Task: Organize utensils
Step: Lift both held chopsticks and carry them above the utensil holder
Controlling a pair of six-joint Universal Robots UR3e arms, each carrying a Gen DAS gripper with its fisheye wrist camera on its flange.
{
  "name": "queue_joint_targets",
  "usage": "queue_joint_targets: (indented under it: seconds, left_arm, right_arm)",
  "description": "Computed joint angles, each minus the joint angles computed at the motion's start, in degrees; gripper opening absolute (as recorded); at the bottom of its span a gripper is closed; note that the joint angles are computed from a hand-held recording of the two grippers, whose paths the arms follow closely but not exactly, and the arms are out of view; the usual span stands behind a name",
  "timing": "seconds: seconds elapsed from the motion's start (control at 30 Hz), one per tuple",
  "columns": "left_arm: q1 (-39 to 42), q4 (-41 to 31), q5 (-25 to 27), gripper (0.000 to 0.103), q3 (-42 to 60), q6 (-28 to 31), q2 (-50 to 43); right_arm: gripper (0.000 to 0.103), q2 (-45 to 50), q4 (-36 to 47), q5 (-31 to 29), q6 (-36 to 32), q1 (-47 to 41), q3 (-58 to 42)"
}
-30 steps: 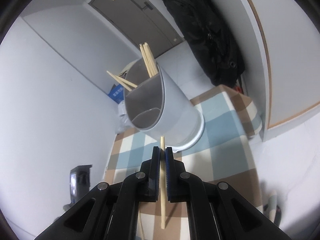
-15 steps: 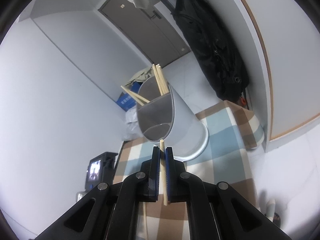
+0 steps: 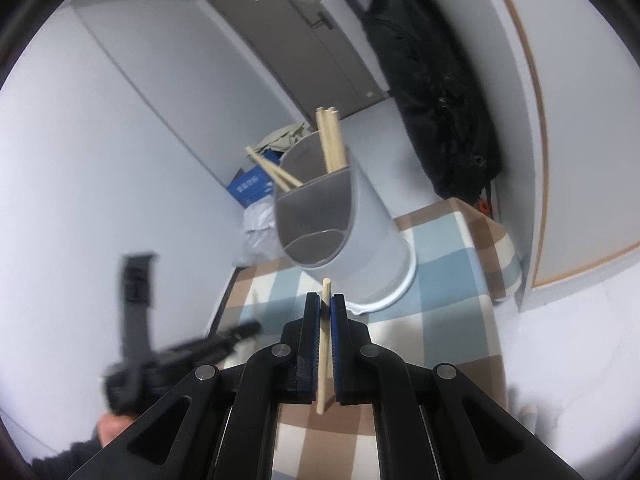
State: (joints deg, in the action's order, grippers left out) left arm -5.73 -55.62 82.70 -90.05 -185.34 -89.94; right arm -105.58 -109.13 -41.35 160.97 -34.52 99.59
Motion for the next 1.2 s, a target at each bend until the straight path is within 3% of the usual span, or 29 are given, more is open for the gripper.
queue_joint_targets:
  seconds: [0.13,0.2,0.43,0.77,0.93,1.07,1.2]
  left_arm:
    - [-1.4,6.8,0.0,0.001,-3.8,0.3,4.0]
    - [-0.2,9.9,-2.5,0.001,-6.6,0.9,6.6]
    - [1.4,17.9,-6.6,0.001,-5.9,-1.5,4.3]
    - [2.8,21.2,-9.8,0.001,1.6,-4.2,2.0]
    - [2.6,22.2,-11.0,0.001,11.8,-5.6,-4.2]
    - [0.8,21.3,-8.0,0.001,25.9,-6.6,-13.3]
    - [1.0,18.4,-10.1,0.001,41.3,-7.6,-23.4]
  right_arm:
    - [0.004,-1.6,-2.9,-0.6,-0.9,1.6,1.6]
    - [0.004,-2.7,-4.3,-0.7,-1.4,2.2,2.6]
    - [0.004,-5.1,-7.5,-0.5,-3.0,3.3,4.9]
    - [0.004,-1.6,-10.0,-1.9,1.2,5.8,-1.9]
    - [0.004,4.8,-5.6,-1.6,2.2,5.6,-16.1]
    - [0.004,13.6,-2.9,-3.0,4.3,6.6,-32.9]
    - [0.004,25.3,1.2,-4.6,7.3,8.4,-53.1]
